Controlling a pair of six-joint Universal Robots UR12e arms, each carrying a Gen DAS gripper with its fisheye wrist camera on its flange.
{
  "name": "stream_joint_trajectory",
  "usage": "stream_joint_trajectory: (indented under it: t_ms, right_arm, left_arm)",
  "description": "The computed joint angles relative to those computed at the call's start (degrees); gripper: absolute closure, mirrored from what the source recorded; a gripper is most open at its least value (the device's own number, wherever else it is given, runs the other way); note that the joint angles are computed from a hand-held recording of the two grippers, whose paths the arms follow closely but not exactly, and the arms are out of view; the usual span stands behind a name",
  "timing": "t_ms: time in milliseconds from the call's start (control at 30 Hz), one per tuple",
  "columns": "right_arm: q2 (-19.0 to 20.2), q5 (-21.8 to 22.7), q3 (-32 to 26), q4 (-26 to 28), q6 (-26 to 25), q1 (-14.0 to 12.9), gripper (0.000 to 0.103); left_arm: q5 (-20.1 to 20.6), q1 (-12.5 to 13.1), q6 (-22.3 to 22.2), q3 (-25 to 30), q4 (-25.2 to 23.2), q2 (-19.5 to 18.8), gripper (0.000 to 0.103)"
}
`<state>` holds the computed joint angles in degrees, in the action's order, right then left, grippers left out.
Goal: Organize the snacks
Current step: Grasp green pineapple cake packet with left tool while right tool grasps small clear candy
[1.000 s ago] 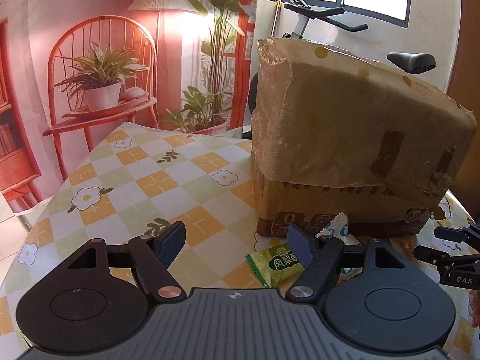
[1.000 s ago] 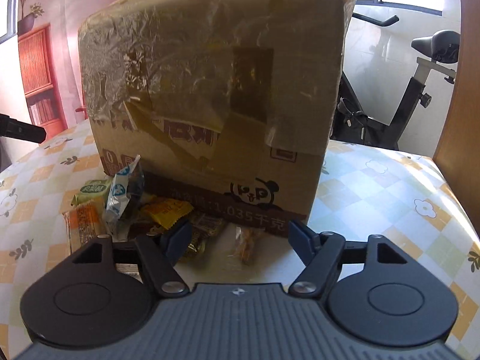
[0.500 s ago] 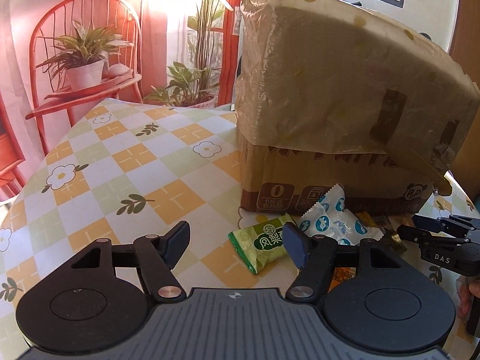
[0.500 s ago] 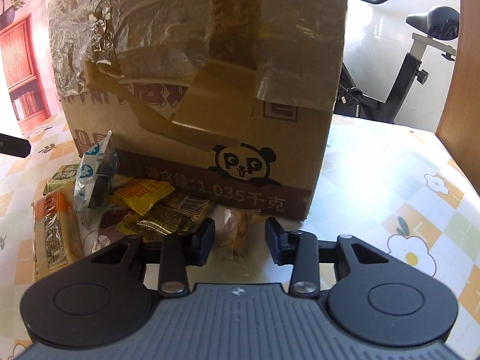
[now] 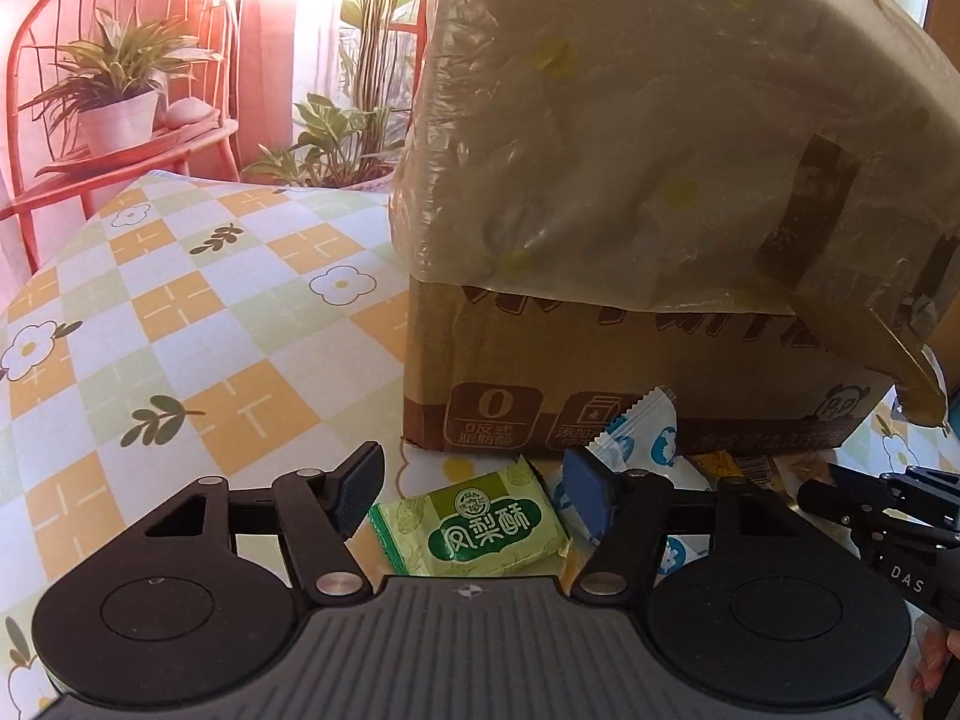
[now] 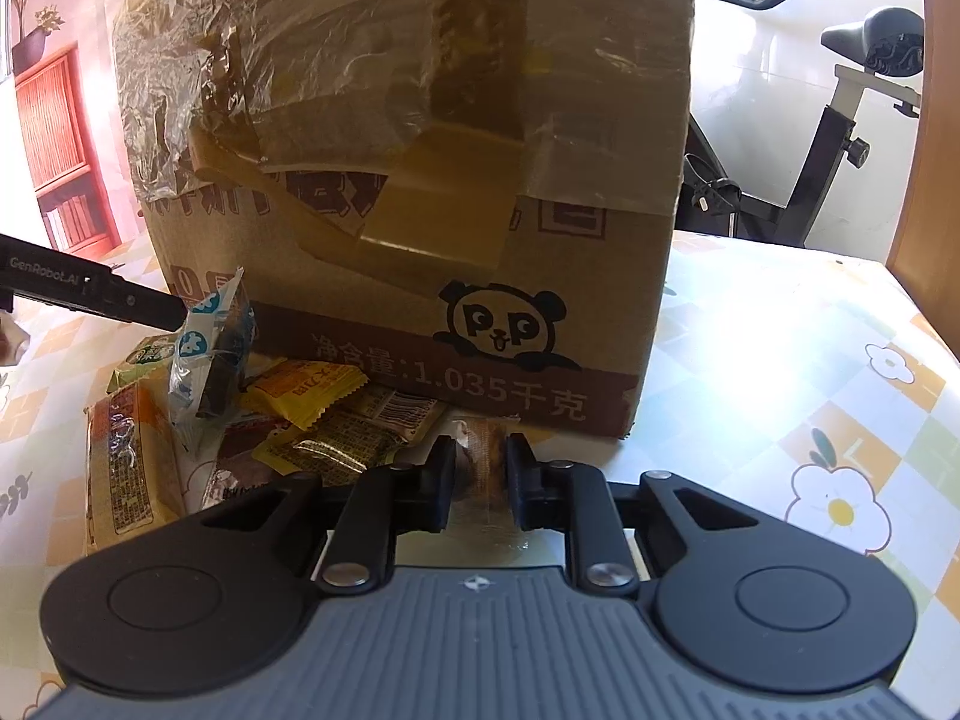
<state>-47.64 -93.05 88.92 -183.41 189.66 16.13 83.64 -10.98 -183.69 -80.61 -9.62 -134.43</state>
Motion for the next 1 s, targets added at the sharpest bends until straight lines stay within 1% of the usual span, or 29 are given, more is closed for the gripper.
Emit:
stream_joint_trajectory:
  t_ms: [67, 167, 267, 333, 433, 567, 667, 833, 933, 967, 1000]
  right_arm:
    - [-0.1, 0.0, 0.1, 0.0, -0.1, 0.0, 0.083]
    - [-0.2, 0.0, 0.2, 0.0, 0.0, 0.0, 0.083]
    - [-0.2, 0.0, 0.2, 0.0, 0.0, 0.0, 0.083]
    - [-0.2, 0.0, 0.2, 0.0, 0.0, 0.0, 0.083]
    - [-0.1, -0.1, 0.1, 0.0, -0.1, 0.0, 0.083]
    - [-0.1, -0.1, 0.1, 0.0, 0.0, 0.0, 0.083]
    - [-0.1, 0.2, 0.1, -0.1, -0.2, 0.0, 0.083]
    - [-0.2, 0.2, 0.2, 0.0, -0.2, 0.0, 0.083]
    - [-0.2, 0.1, 0.1, 0.0, -0.3, 0.0, 0.083]
    - [-0.1, 0.0, 0.1, 0.0, -0.3, 0.0, 0.083]
    - [-0.1, 0.0, 0.1, 0.0, -0.3, 0.0, 0.083]
  left_arm:
    - [-2.3, 0.5, 0.2, 0.7, -1.1, -0.5, 0.039]
    - [-4.4, 1.0, -0.1, 1.0, -1.8, -0.9, 0.039]
    - [-8.1, 1.8, 0.3, 0.6, -3.4, -0.8, 0.039]
    - [-8.3, 2.0, 1.2, -0.2, -3.6, -0.2, 0.039]
    - [-9.4, 2.2, 1.4, -2.0, -3.6, 0.9, 0.039]
    - [-8.2, 2.2, 3.7, -5.1, -1.3, 2.3, 0.039]
    - [-6.4, 1.8, 5.9, -5.8, -1.1, 2.7, 0.039]
    - [-2.4, 0.7, 8.9, -4.7, -1.3, 2.1, 0.039]
    - [0.6, -0.4, 12.0, -3.6, -1.8, 1.5, 0.038]
    - [1.2, -0.6, 12.7, -3.3, -1.8, 1.4, 0.039]
    - [1.3, -0.7, 12.4, -3.0, -2.3, 1.3, 0.041]
